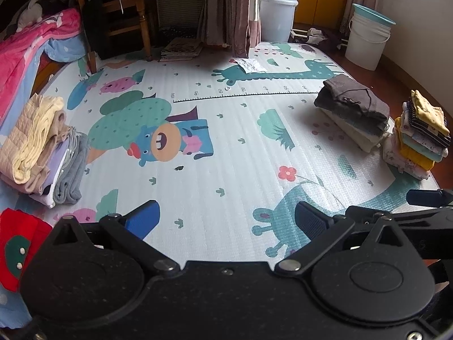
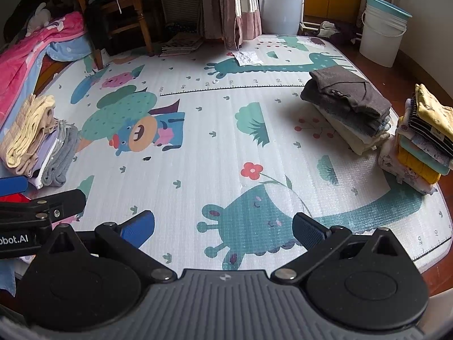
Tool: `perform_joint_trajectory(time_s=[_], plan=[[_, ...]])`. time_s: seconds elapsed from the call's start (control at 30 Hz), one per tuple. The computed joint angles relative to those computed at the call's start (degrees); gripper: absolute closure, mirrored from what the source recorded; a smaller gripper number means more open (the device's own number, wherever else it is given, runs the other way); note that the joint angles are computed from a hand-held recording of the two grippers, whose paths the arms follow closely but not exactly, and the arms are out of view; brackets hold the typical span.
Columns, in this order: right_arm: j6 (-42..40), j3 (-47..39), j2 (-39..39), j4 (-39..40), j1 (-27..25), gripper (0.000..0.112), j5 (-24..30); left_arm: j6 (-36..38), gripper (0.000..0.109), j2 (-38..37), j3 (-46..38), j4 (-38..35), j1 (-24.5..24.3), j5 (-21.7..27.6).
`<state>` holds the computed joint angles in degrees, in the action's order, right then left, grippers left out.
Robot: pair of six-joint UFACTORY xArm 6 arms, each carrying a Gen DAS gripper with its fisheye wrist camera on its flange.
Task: Fold clothes
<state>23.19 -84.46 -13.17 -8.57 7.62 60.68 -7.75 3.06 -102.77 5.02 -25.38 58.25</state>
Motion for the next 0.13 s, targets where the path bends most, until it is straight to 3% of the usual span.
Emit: perform_joint_trajectory(time_s=[0.13], plan=[[-0.06,0.02,-0.10,0.08,0.03,0.010,-0.10,-0.03,0.006,-0.77,1.07,1.81,-0.43,-1.51]])
